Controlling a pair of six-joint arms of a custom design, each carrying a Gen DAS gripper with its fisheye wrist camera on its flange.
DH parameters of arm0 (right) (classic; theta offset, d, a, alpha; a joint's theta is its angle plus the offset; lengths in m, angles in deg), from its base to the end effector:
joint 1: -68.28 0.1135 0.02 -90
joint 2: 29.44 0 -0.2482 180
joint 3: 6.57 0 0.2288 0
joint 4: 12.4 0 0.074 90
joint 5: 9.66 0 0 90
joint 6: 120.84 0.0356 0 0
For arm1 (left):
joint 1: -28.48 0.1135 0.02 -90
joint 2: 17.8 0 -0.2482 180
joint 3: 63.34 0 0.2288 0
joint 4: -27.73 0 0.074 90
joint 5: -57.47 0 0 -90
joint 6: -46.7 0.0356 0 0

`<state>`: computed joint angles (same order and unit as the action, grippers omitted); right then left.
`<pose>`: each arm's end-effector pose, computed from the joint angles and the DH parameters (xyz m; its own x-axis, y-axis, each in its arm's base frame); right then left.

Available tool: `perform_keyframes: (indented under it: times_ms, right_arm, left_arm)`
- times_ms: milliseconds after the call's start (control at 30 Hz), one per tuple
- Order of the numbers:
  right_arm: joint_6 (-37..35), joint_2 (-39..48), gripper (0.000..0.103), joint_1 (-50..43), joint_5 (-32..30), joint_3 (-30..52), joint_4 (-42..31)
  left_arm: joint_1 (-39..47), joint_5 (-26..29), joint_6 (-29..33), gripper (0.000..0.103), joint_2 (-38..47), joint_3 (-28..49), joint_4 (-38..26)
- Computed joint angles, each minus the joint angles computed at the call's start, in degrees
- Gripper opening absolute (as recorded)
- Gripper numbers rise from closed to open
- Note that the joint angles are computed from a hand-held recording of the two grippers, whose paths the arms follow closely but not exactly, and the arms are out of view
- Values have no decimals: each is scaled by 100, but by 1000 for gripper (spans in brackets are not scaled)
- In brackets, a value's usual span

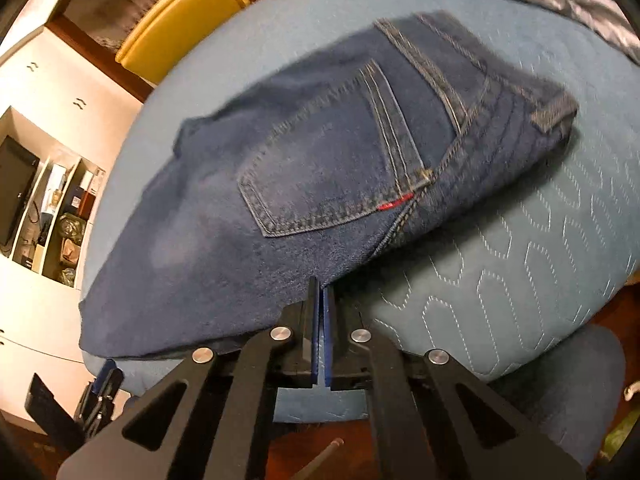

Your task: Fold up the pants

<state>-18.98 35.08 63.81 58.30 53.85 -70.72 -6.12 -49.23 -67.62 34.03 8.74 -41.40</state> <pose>0.1914 -0.0016 0.2264 -0.8856 0.2603 -0.3847 0.0828 0.9034 0.4207 0.1312 -0.0781 0.3064 -0.7250 0.0209 -0.6884 0.0985 0.9924 -0.0736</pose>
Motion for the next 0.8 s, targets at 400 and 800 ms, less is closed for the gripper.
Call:
perform_keyframes:
  times_ms: [400,800]
  right_arm:
    - [-261,-24,1,573,1019,-170,-7]
    - [-1322,1322,67,1914,2651,2248,786]
  left_arm:
    - [1982,1377,941,46,-222,-234,429]
    - [2690,1213,1772,51,42,-563,364]
